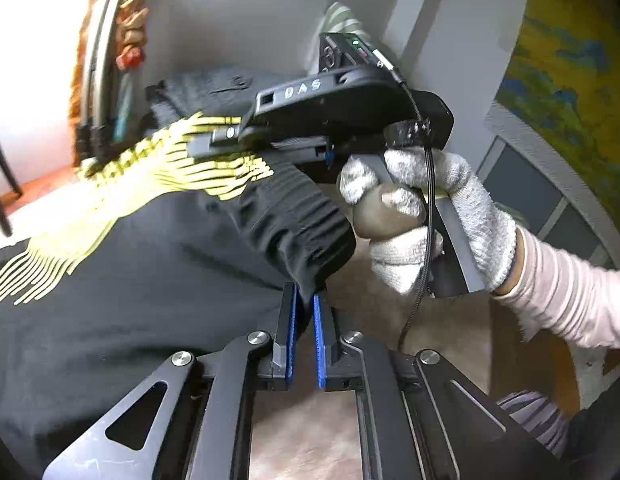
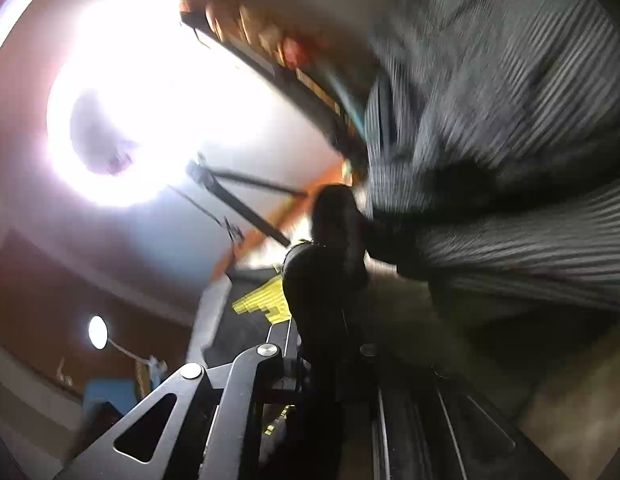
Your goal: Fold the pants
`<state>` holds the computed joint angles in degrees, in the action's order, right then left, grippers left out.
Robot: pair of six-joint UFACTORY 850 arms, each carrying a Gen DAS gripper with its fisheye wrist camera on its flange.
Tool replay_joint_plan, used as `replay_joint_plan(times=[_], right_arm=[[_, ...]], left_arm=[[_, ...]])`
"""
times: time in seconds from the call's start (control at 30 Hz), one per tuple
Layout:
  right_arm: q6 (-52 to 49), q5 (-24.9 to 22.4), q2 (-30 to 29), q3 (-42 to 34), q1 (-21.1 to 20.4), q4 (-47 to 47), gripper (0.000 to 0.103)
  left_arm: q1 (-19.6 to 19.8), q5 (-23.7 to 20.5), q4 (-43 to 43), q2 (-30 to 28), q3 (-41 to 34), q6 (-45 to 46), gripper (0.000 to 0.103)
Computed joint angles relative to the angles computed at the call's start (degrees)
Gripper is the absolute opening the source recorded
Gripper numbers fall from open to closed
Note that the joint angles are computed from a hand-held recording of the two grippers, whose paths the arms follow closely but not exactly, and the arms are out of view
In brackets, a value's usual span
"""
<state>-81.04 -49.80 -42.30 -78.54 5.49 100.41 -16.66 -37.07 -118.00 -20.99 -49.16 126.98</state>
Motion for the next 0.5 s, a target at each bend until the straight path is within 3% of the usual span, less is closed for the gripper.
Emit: replay_joint_plan(times=[0.07, 0.13, 0.2, 0.37, 0.5], right_arm=[[-3.1, 2.6, 2.9, 3.0, -0.6, 2.8, 0.007], [-2.1, 8.3, 4.1, 3.5, 0.1, 1.0, 0.007], [3.5, 8.8, 3.5, 2.0, 0.0, -4.0, 0.007], [3.6, 12.9, 5.7, 1.8, 3.7, -4.7, 0.007], [4.8, 16.1, 7.2, 1.1, 6.4, -7.1, 0.007]], left_arm=[[-1.1, -0.2, 0.5, 0.1, -0.3, 0.3, 0.004], [-2.1, 0.7, 0.0, 0.1, -0.5, 1.6, 0.004], [-2.1, 0.0, -0.8, 0.3, -0.2, 1.9, 0.004], [0.3, -0.7, -2.0, 3.4, 2.9, 3.5, 0.004], [3.7, 2.1, -7.6, 8.0, 7.4, 9.5, 0.004]])
